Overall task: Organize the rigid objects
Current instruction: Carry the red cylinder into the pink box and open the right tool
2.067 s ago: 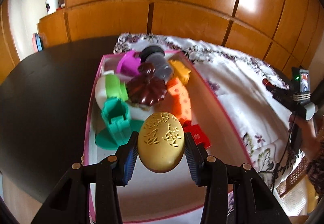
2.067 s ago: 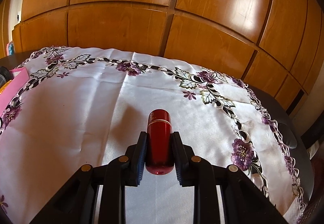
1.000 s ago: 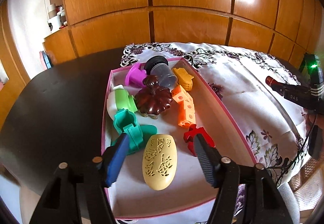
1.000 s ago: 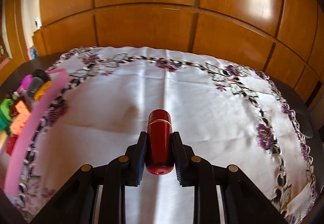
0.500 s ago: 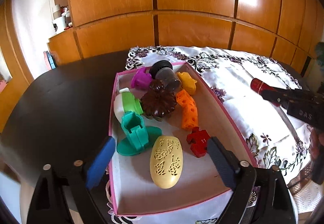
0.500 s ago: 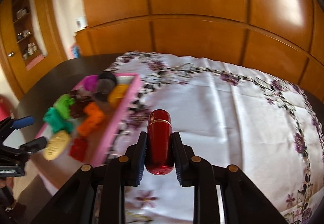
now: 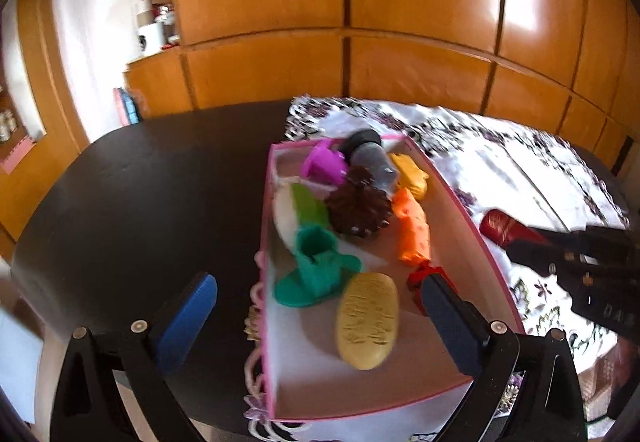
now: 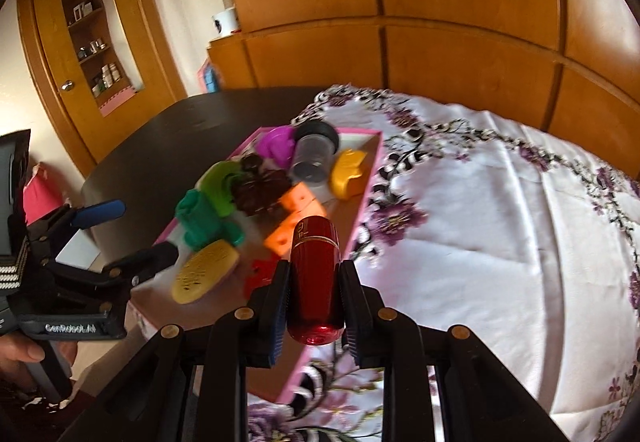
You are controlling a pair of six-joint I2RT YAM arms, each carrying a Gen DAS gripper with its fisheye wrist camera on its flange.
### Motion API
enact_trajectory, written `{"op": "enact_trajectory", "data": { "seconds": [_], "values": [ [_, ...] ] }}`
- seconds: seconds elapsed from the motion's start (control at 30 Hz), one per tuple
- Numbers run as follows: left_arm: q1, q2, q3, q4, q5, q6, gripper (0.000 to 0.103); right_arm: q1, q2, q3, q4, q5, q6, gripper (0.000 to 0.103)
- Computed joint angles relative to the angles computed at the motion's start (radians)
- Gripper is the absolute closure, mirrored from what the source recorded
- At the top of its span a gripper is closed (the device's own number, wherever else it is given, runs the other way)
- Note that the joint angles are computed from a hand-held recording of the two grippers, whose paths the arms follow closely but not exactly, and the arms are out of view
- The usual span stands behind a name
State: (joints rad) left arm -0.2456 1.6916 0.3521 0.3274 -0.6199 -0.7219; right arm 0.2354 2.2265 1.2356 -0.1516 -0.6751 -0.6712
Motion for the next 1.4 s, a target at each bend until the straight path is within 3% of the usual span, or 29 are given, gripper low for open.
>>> {"op": "enact_trajectory", "data": {
  "seconds": [0.23, 0.6, 0.7, 1.03, 1.13, 1.27, 1.4],
  "values": [
    [0.062, -0.067, -0.049, -0.020, -0.030, -0.029, 0.000, 0.049, 0.002, 0.000, -0.087, 0.023, -0.033, 0.079],
    [0.059, -0.134, -0.099, 0.014, -0.046, -0.042, 0.000, 0.075, 0.022, 0.032, -0.066, 0.059, 0.018, 0.081],
    [0.057, -0.144, -0.102, 0.001, -0.050, -0.061, 0.000, 0.078, 0.042, 0.071, -0.077, 0.050, 0.054, 0.091],
    [0.055, -0.164, -0.105, -0.024, -0.063, -0.075, 0.000, 0.114, 0.151, 0.283, -0.063, 0.109, 0.242, 0.091],
    [0.045, -0.155, -0.095, -0.046, -0.095, -0.097, 0.000, 0.093, 0.115, 0.264, -0.141, 0.072, 0.175, 0.091],
    [0.051, -0.115, -0.064, -0.068, -0.095, -0.122, 0.000, 0.081, 0.041, 0.149, -0.163, 0.074, 0.043, 0.090],
    [0.040, -0.094, -0.040, -0.089, -0.084, -0.130, 0.000, 0.084, 0.016, 0.067, -0.139, 0.095, -0.008, 0.090]
  ]
}}
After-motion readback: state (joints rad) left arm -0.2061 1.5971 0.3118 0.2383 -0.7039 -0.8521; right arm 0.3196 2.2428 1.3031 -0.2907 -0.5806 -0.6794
